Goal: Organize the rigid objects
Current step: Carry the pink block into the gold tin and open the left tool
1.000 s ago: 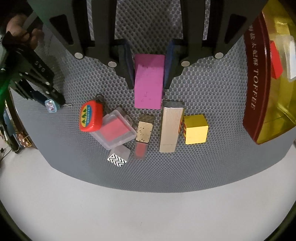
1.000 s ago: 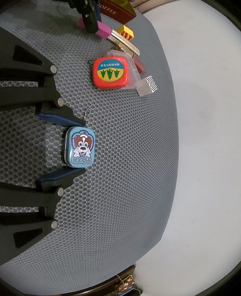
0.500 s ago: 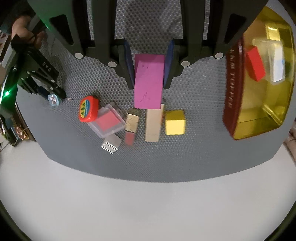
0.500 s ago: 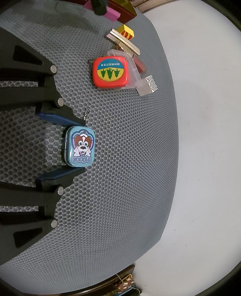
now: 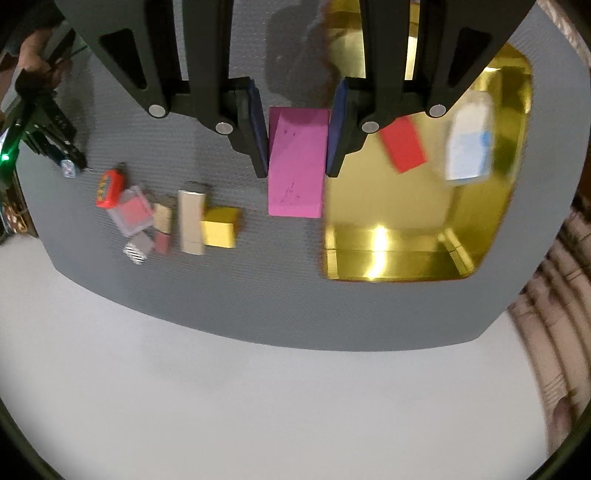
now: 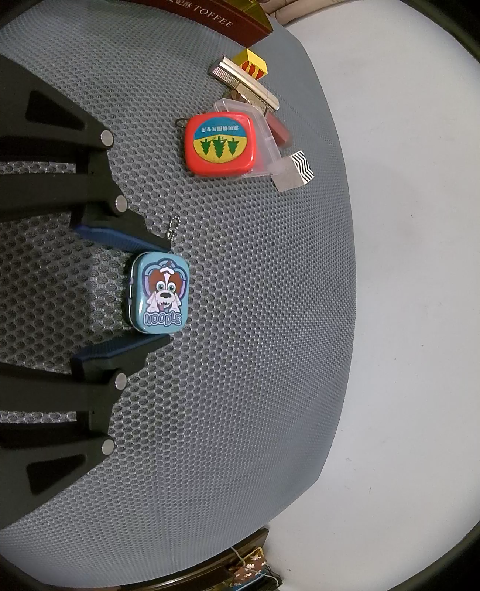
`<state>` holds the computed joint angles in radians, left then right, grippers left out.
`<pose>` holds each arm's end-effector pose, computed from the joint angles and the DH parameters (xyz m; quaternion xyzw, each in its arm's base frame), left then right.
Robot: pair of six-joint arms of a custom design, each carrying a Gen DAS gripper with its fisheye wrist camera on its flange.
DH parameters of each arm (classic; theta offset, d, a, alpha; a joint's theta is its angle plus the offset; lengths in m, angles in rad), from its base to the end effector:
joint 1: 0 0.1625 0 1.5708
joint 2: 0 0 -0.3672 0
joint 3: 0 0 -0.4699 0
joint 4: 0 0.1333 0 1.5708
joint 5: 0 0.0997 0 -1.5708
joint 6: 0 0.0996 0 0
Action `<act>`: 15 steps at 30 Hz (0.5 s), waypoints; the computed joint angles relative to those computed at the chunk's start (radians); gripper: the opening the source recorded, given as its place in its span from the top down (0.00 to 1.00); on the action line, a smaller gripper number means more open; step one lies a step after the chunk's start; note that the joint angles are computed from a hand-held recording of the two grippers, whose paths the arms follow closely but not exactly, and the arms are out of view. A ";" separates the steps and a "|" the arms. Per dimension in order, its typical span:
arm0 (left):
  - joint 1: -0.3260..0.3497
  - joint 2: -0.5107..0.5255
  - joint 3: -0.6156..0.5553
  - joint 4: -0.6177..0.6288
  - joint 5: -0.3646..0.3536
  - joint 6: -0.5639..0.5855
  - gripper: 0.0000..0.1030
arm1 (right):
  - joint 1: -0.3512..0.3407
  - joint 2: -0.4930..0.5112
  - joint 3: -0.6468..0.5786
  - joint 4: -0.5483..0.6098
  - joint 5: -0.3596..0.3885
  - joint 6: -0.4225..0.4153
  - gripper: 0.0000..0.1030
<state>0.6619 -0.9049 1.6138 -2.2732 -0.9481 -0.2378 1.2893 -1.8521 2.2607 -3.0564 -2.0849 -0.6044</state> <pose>-0.4209 -0.5706 0.0638 0.3144 0.8985 -0.1636 0.2590 -0.0448 -0.4585 0.3752 0.0048 -0.8404 0.3546 0.4098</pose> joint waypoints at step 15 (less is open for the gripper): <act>0.037 -0.124 0.124 0.035 0.050 -0.044 0.74 | 0.000 0.010 -0.005 -0.006 -0.002 -0.001 0.58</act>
